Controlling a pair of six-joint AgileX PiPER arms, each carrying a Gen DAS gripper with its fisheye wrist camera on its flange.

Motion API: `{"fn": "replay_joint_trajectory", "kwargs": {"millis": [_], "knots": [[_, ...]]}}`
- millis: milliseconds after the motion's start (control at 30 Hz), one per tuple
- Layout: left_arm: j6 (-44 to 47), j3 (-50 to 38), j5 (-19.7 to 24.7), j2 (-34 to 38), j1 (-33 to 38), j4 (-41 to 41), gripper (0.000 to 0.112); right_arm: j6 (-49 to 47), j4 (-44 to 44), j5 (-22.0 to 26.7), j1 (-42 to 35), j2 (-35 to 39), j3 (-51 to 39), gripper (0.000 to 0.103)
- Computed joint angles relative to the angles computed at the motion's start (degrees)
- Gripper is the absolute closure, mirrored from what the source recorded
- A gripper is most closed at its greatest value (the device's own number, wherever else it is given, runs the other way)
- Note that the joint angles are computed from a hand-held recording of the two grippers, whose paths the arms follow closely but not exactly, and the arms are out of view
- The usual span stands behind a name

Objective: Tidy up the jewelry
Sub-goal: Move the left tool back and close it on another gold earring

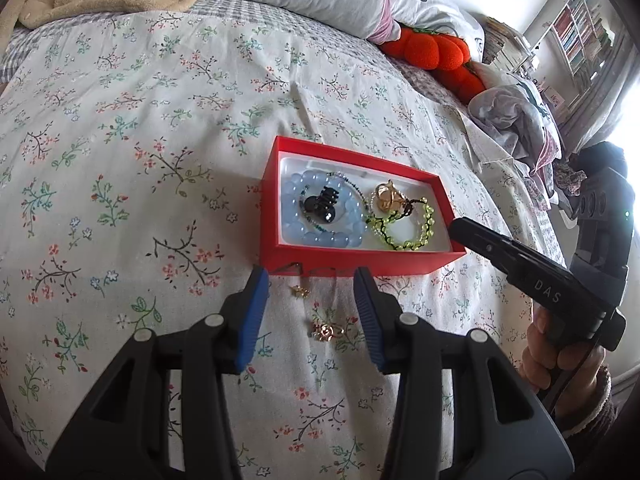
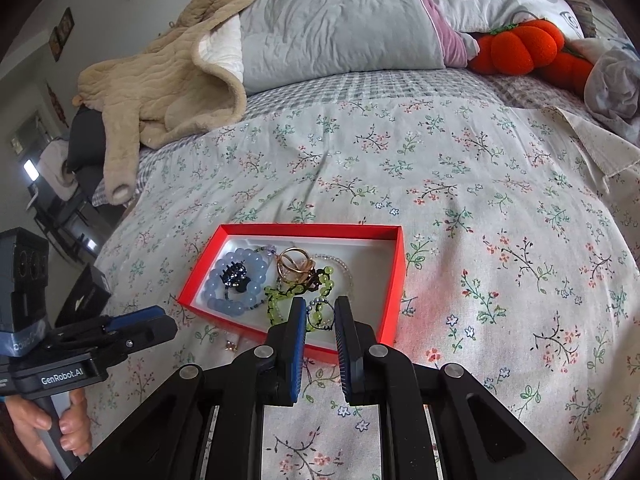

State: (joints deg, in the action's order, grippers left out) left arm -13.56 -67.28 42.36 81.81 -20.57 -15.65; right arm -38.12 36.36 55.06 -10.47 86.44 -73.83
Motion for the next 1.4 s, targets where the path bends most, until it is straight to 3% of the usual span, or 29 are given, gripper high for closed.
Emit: {"fn": "replay_joint_trajectory", "kwargs": {"millis": [400,533,700,1000,1133,1400], "knots": [[-1.0,-0.1,2.6,1.6,-0.6,1.5,0.062,1.7,-1.7,-1.0,1.4,1.7,-1.0,0.089],[0.0,0.3,3.4,3.5,0.7,-0.8,0.079,0.4,-1.0,-0.5,1.1,1.1,-0.3,0.089],[1.4,0.8,2.0,6.5,1.4,-4.9,0.084,-1.0,-0.3,0.0,0.6,0.6,0.5,0.089],[-9.2,-3.8,1.5,10.8,-4.8,5.3,0.084,-2.8,0.6,0.9,-1.0,0.6,0.6,0.089],[-15.1,-5.1,2.6,11.8,-6.6,11.2,0.102,-2.6,0.4,1.0,-1.0,0.7,0.5,0.089],[-8.9,-3.7,2.6,10.4,-2.6,2.3,0.104,-3.3,0.8,1.0,-0.8,-0.1,0.9,0.089]]}}
